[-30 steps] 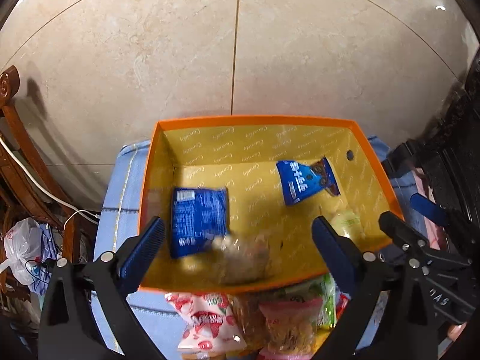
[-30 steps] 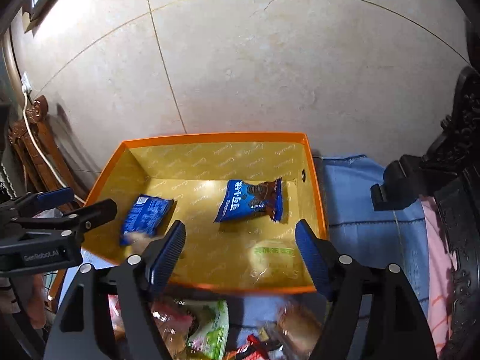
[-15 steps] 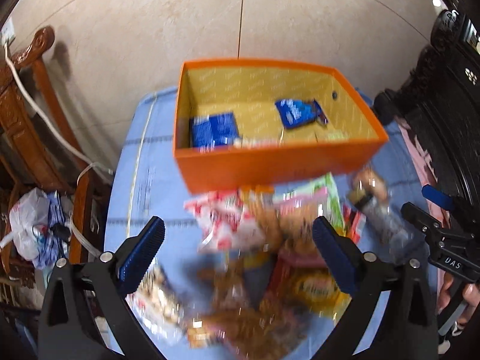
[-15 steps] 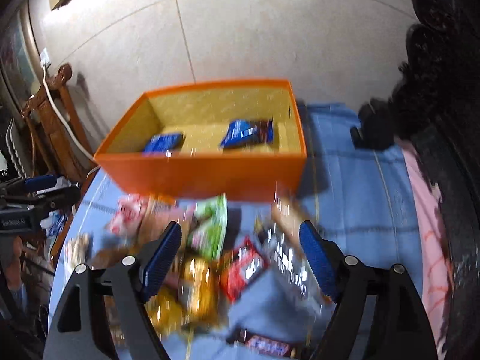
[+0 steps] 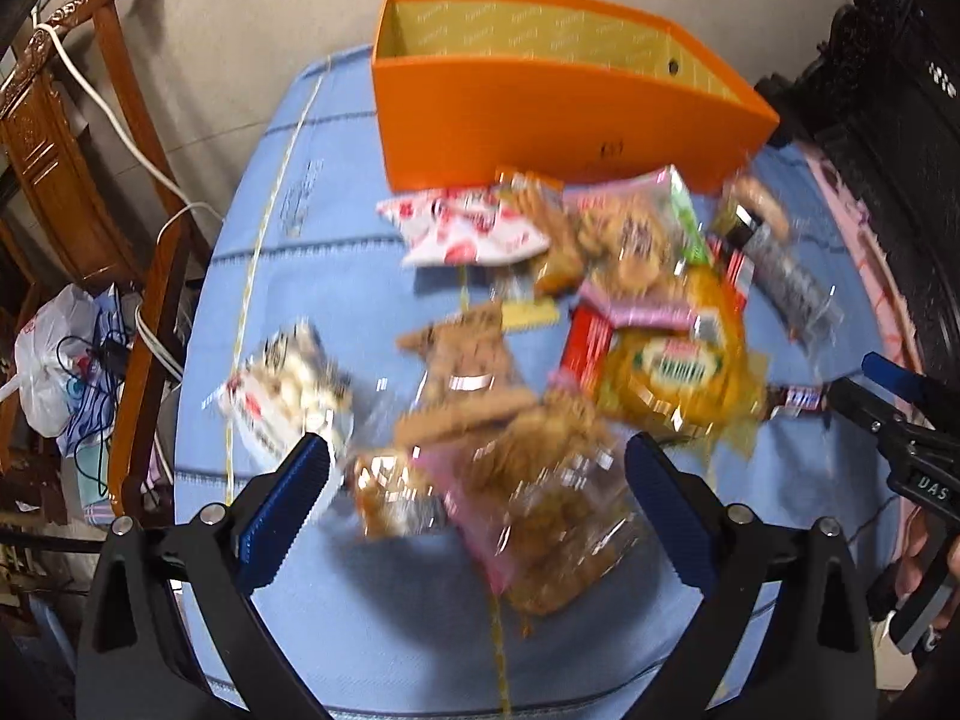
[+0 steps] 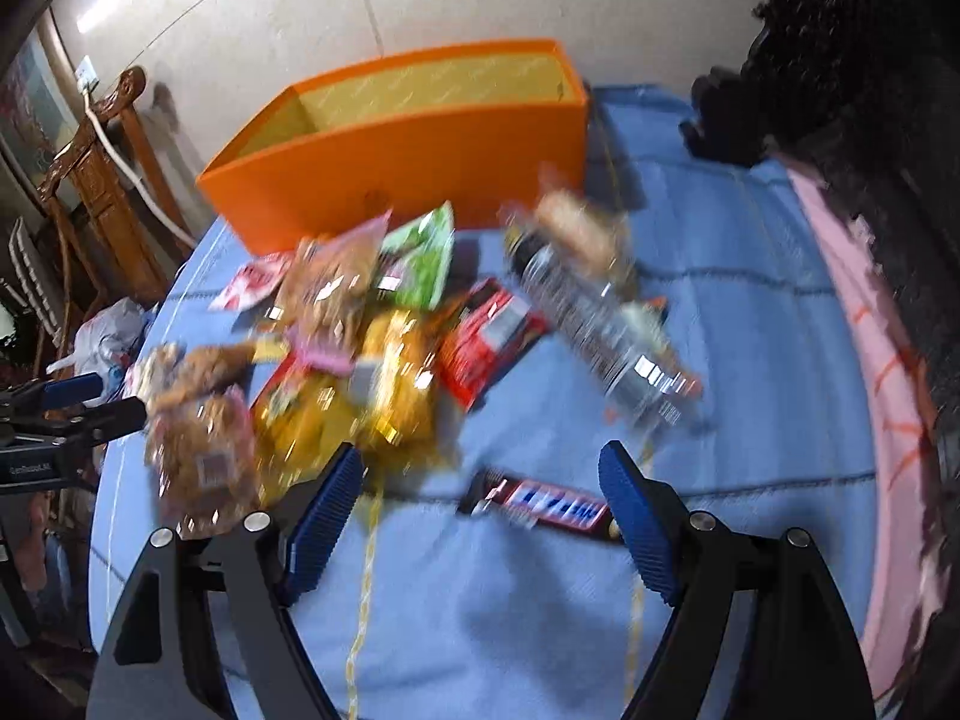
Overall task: Organize snacks
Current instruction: 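Return both tools over the snack pile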
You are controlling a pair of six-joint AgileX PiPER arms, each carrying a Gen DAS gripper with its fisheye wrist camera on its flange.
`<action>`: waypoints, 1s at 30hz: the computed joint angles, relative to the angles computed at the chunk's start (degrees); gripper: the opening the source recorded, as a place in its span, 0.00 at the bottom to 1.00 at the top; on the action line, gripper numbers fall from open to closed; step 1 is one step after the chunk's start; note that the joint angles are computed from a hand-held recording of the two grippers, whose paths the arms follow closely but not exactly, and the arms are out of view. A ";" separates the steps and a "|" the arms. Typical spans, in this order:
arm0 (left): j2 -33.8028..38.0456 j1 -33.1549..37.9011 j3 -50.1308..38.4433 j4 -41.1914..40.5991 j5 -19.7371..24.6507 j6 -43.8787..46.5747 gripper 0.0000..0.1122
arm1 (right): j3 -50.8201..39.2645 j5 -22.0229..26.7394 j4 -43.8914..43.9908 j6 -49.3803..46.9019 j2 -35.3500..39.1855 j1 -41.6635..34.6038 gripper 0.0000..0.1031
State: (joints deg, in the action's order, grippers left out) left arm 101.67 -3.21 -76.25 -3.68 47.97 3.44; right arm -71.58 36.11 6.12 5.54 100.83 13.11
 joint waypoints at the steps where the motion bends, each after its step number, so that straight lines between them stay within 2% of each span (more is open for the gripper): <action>1: -0.55 0.22 1.46 -0.10 -0.70 0.59 0.86 | 0.83 -0.36 0.01 -0.15 -0.26 0.87 0.79; 16: -0.33 -0.57 5.84 -2.53 -2.16 2.28 0.86 | 0.78 -1.29 1.16 0.21 0.33 6.09 0.79; 24: 2.47 -3.39 5.19 -0.52 -3.78 -3.63 0.86 | 0.02 -0.96 1.64 -0.31 0.71 5.81 0.79; 30: 4.42 -4.40 3.61 -1.36 -2.88 -5.52 0.86 | 0.33 -1.17 2.35 -1.23 0.56 5.23 0.79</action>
State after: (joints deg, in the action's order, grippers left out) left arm 106.09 -7.61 -72.65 -5.04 45.09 -2.07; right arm -71.25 34.94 8.47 4.31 101.39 18.35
